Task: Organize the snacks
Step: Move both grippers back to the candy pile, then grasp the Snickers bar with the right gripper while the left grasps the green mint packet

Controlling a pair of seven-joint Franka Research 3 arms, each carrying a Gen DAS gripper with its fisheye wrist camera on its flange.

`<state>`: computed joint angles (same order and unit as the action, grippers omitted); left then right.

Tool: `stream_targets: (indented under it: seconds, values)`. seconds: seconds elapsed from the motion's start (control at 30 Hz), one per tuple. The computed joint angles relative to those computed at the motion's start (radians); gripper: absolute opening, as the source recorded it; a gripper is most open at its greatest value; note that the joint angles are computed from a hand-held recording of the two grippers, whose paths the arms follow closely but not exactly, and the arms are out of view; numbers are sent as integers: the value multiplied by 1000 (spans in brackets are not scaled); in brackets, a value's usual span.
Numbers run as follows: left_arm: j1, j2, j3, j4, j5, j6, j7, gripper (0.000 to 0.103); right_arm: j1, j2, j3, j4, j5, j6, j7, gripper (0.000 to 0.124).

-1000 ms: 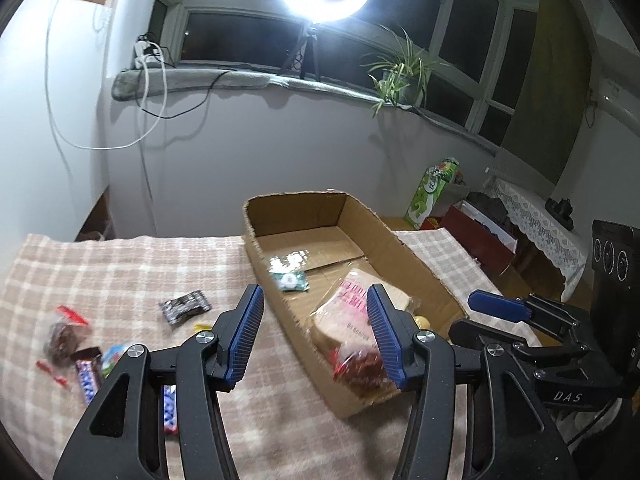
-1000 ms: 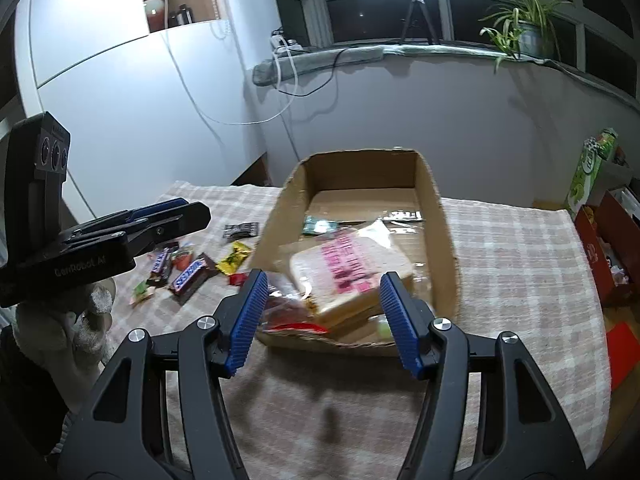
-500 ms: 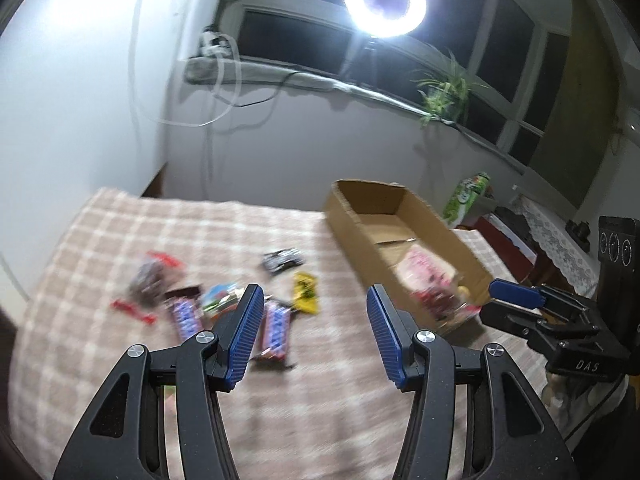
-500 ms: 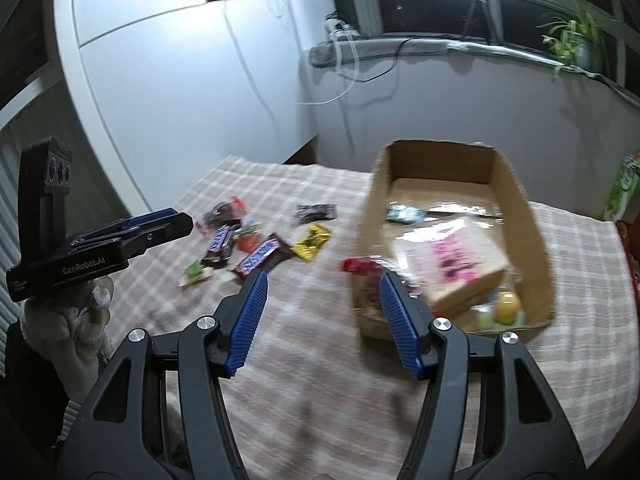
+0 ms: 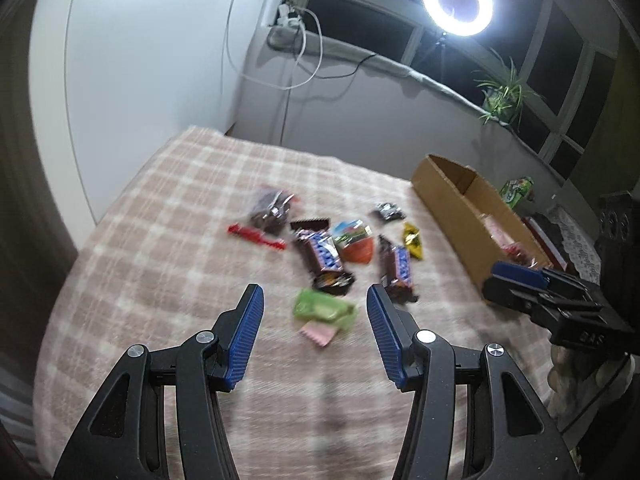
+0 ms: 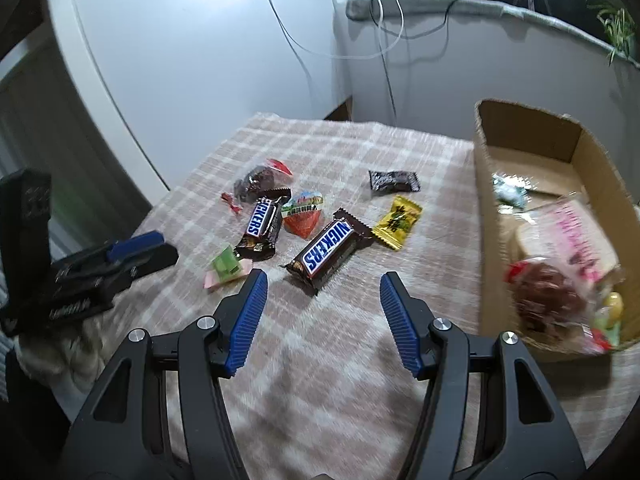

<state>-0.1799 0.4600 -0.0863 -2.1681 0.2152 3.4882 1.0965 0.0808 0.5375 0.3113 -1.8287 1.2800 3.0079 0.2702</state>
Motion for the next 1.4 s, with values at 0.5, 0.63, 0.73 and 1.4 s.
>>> stream_targets:
  seconds: [0.5,0.63,0.73,1.4]
  values:
    - [131,115,-138,145,156,-155,18,62,78,190,-106,219,-438,-107,527,61]
    - [150,140,-165,186,162,-191,31,62,67,223,-95,260,-510,-130,599,61]
    - [158,158,-177,209,159,-205,42,62,64,232,-86,267,-564,-120,627,61]
    - [71,142,-86,193,129,-169,57,32,31,224,-39,210,-745,-23,689,32]
